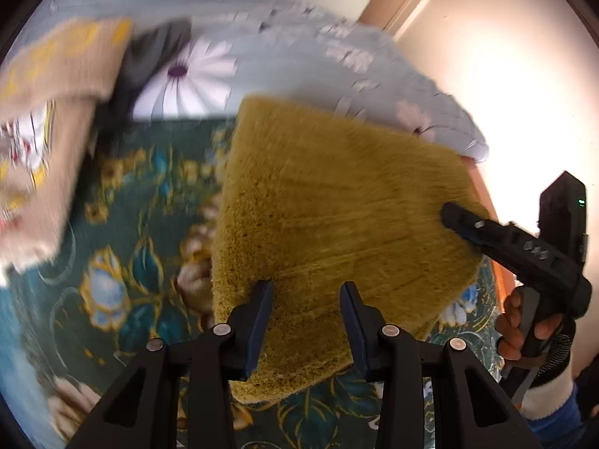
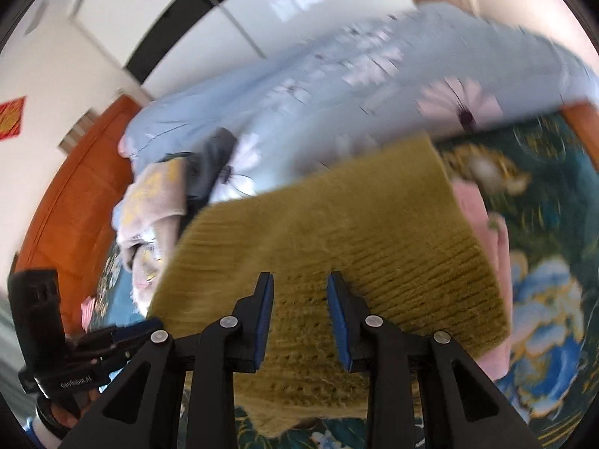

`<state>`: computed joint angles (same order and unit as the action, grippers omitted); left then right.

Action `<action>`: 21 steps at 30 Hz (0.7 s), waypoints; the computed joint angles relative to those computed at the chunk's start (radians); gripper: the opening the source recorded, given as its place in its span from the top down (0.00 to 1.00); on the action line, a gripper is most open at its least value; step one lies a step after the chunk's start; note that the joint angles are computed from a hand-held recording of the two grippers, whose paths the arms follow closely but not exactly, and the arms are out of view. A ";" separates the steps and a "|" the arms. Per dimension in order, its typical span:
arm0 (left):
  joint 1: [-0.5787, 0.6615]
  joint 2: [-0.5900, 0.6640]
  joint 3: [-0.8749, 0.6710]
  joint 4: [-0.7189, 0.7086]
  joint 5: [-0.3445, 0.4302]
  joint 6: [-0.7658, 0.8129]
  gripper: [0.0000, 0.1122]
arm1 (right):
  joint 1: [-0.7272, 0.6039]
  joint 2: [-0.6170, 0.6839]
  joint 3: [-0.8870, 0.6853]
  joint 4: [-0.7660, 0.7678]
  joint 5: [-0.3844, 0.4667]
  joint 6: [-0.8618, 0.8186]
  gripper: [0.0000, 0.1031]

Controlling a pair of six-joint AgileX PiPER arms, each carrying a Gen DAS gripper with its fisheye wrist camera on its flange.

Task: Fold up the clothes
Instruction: 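Lower the sweater onto the pink folded stack and open both grippers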

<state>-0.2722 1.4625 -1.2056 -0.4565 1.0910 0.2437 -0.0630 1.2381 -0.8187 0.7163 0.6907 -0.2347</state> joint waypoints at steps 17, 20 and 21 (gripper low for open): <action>0.374 -0.121 0.178 -0.211 0.111 0.303 0.32 | 0.240 -0.112 0.017 -0.275 -0.035 0.401 0.70; 0.379 -0.140 0.236 -0.170 0.083 0.313 0.27 | 0.411 -0.143 0.033 -0.397 -0.010 0.615 0.70; 0.379 -0.144 0.256 -0.167 0.075 0.320 0.26 | 0.475 -0.149 0.044 -0.431 -0.007 0.682 0.70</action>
